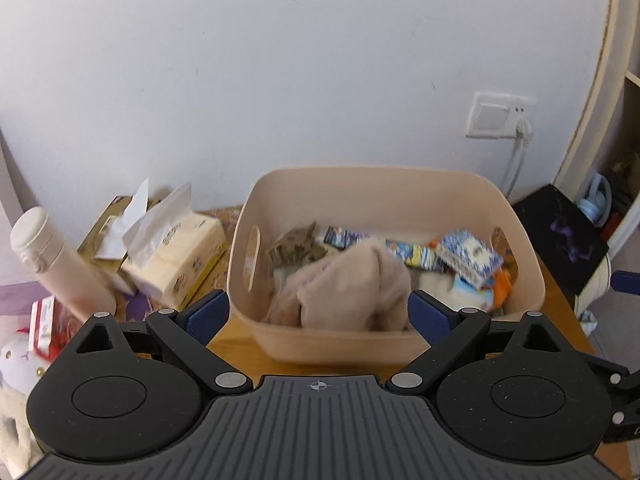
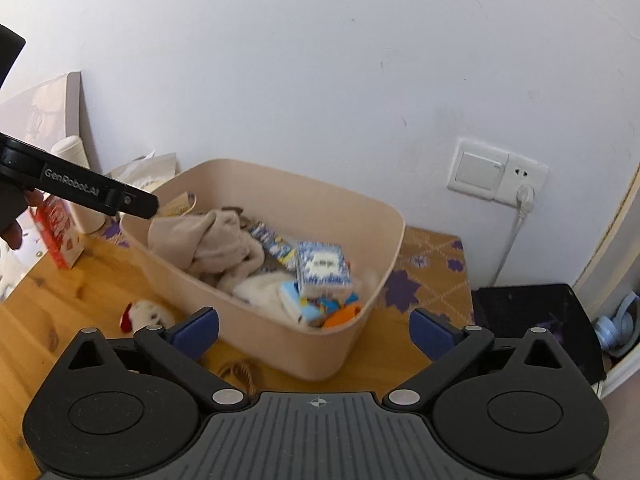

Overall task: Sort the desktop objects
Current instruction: 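Move both grippers back toward the items on the table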

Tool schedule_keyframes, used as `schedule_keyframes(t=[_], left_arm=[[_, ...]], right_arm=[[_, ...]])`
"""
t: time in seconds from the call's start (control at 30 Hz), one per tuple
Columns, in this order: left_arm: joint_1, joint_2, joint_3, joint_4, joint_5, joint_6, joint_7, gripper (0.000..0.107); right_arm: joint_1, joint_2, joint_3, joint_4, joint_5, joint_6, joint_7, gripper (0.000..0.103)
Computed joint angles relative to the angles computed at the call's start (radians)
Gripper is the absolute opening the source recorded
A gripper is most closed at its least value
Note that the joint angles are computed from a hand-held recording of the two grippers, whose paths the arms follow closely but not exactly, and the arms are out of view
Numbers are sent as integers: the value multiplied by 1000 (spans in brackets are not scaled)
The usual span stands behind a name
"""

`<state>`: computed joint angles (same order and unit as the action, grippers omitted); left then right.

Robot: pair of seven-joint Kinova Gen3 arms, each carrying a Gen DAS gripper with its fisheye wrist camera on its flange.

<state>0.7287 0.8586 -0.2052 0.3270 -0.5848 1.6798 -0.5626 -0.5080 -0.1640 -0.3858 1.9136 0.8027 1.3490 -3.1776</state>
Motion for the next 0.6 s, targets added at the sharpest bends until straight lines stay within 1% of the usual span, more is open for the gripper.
schedule_keyframes(t=[0.13,0.27,0.33,0.43,0.53,0.6], left_arm=[[30,-18,6,44,4,14,19,97],[41,-73,42,157,36,-32,73,97],[42,-75,57,170,44,-26,71,97],[41,-74,75,187,60,-20,66,97],[36,-95,96,249,88,-58,84,97],[34,-92,105,260,97,-63,79,97]], right_arm=[[-25,-8,-35,14,-30,26,-36,103],[-59,7,-60,19,-63,47,-50,103],[-83,20,-67,17,-81,61,-41,103],[-115,36,-63,18,-101,60,-26,103],[-136,48,-51,21,-115,48,-16,103],[-144,55,-42,24,-120,33,-18,103]])
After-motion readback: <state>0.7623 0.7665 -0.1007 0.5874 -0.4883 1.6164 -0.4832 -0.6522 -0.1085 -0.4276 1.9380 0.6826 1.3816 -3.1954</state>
